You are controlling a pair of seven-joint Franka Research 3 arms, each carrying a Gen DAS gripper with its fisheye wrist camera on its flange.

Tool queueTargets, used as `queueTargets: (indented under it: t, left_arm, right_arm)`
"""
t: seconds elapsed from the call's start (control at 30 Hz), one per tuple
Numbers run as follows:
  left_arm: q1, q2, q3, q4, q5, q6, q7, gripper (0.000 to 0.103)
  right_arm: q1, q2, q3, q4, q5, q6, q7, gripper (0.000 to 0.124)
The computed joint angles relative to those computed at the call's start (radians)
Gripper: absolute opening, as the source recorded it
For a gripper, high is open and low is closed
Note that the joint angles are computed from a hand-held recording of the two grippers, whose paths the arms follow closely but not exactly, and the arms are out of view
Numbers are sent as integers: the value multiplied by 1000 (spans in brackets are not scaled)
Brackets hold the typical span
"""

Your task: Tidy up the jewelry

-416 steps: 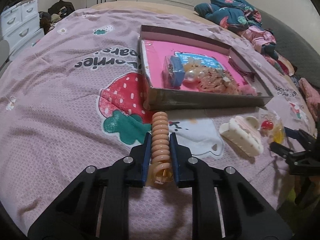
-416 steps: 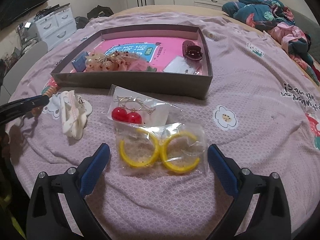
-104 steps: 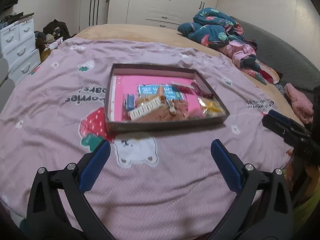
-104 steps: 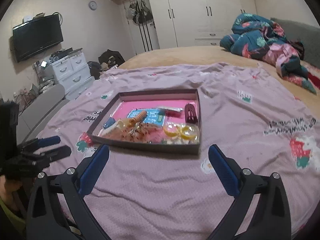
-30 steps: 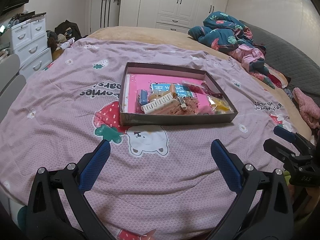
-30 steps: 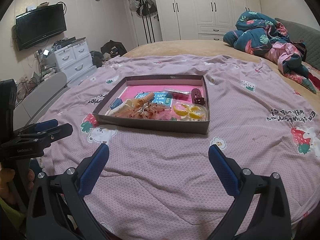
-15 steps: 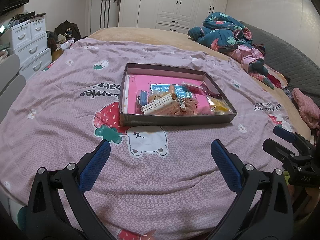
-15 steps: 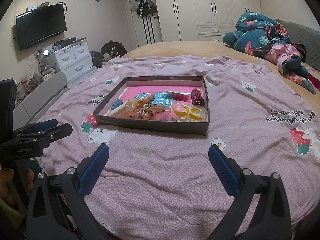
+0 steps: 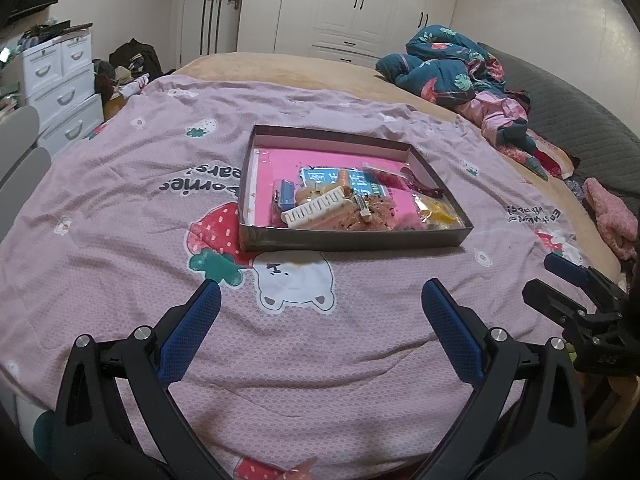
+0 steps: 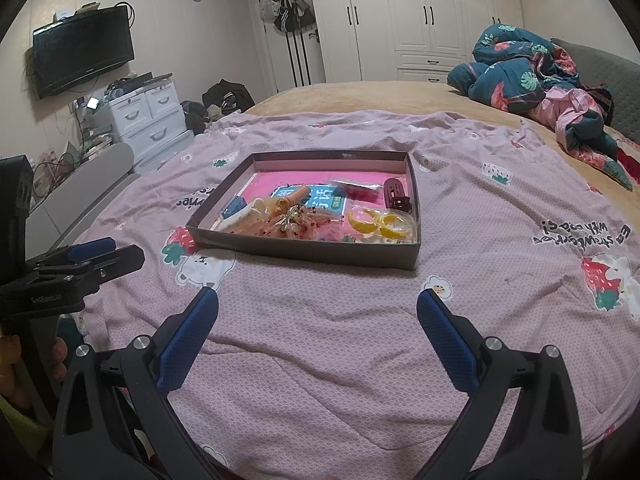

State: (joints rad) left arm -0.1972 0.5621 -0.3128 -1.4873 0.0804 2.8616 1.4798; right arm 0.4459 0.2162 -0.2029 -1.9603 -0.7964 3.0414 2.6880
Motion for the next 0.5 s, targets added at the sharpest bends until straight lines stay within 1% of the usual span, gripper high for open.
queueTargets:
  t: [0.07, 0.2, 0.27, 0.37, 0.4, 0.5]
  left_arm:
    - [11, -4, -13, -13, -9, 15, 9, 94]
    - [13, -8, -15, -23, -13, 29, 4, 94]
    - [7, -4, -8, -11, -15, 7, -12, 94]
    - [18, 4, -23, -2, -35, -10, -10, 94]
    - [13, 5, -16, -1, -33, -12, -16, 94]
    - [-23, 14, 37, 20, 2, -28, -70, 94]
  right_arm:
    - [2, 0, 0, 1, -1, -2, 2, 99]
    - [4, 0, -3, 2, -8, -2, 8, 99]
    - [5, 0, -4, 3, -13, -4, 14, 99]
    - [2, 0, 0, 3, -13, -2, 13, 99]
    - [2, 0, 0, 3, -13, -4, 14, 99]
    - [-7, 3, 7, 5, 4, -6, 1, 99]
